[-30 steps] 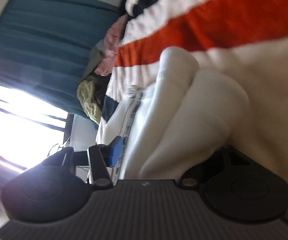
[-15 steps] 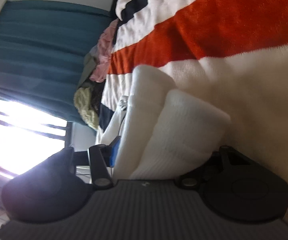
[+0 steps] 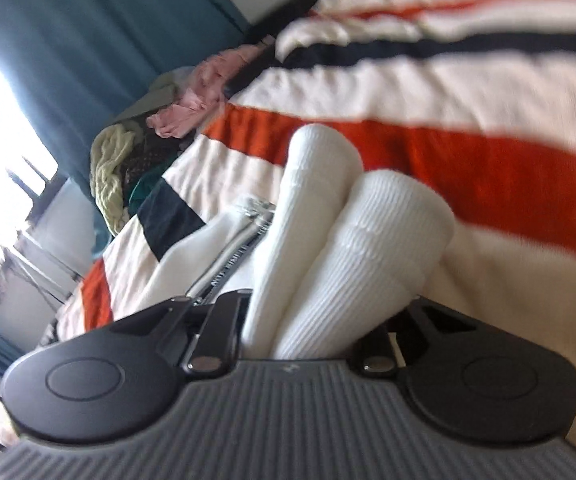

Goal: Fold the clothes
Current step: 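Lift the folded sleeve with the right tool and carry it over the garment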

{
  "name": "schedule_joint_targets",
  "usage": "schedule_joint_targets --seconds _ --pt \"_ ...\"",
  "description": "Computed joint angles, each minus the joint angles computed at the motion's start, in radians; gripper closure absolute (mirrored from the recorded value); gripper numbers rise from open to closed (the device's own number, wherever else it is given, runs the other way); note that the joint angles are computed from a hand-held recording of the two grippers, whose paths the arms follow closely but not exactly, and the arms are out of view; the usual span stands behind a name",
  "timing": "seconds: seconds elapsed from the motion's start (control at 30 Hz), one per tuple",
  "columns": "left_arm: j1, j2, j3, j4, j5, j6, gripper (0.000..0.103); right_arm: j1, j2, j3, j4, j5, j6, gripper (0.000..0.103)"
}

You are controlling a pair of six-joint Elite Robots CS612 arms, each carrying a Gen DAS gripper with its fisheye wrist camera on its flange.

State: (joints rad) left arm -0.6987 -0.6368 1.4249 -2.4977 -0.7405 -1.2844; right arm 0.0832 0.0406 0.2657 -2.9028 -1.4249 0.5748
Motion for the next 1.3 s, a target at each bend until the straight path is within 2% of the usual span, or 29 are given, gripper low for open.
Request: schedule_joint_targets --seconds 0.07,0.13,0.17,0.23,0.33,0.43,0.5,0.6,0.67,0.7,0.77,0.87,1.07,1.17,1.23,1.3 --pt "0.001 -0.002 0.003 -0.014 -0.004 0.005 0.015 0.019 0.005 -0.021 -0.018 -0.074 -0.121 0.084" --pt "0.002 -0.003 0.007 -0.035 -0.007 0.016 0.015 0.046 0.042 -0.109 -0.022 -0.161 -0.266 0.085" --pt "0.002 -0.002 0.008 -0.047 -0.007 0.024 0.015 0.058 0.045 -0.116 -0.056 -0.19 -0.341 0.086" --pt "0.001 -0.001 0.008 -0.064 -0.005 0.037 0.015 0.082 0.012 -0.035 -0.212 -0.206 -0.484 0.087" --pt "0.0 -0.002 0.008 -0.067 0.007 0.053 0.015 0.109 -0.062 0.145 -0.458 -0.11 -0.638 0.088" --pt "-0.001 -0.007 0.009 -0.044 0.03 0.057 0.015 0.135 -0.125 0.307 -0.614 0.023 -0.738 0.089" --pt "-0.003 -0.016 0.015 -0.008 0.054 0.021 0.015 0.152 -0.162 0.411 -0.647 0.108 -0.83 0.089" --pt "-0.001 -0.032 0.039 -0.026 0.065 -0.033 0.015 0.172 -0.192 0.527 -0.611 0.225 -1.08 0.089" --pt "0.0 -0.038 0.05 -0.04 0.064 -0.055 0.015 0.18 -0.204 0.578 -0.552 0.262 -1.227 0.089" --pt "0.001 -0.041 0.054 -0.048 0.063 -0.066 0.015 0.184 -0.204 0.592 -0.557 0.255 -1.277 0.089" --pt "0.002 -0.044 0.058 -0.044 0.068 -0.087 0.015 0.184 -0.201 0.596 -0.587 0.253 -1.284 0.089" --pt "0.002 -0.053 0.071 -0.056 0.094 -0.122 0.015 0.178 -0.216 0.618 -0.673 0.293 -1.207 0.089" --pt "-0.007 -0.113 0.162 -0.092 0.198 -0.292 0.014 0.194 -0.252 0.671 -0.863 0.436 -1.011 0.089" --pt "-0.009 -0.142 0.197 -0.038 0.229 -0.396 0.012 0.216 -0.26 0.692 -0.801 0.476 -0.99 0.089" --pt "-0.007 -0.145 0.208 -0.061 0.212 -0.396 0.012 0.225 -0.266 0.703 -0.716 0.47 -1.023 0.087" --pt "-0.004 -0.139 0.213 -0.122 0.186 -0.363 0.012 0.232 -0.274 0.714 -0.624 0.456 -1.066 0.086"
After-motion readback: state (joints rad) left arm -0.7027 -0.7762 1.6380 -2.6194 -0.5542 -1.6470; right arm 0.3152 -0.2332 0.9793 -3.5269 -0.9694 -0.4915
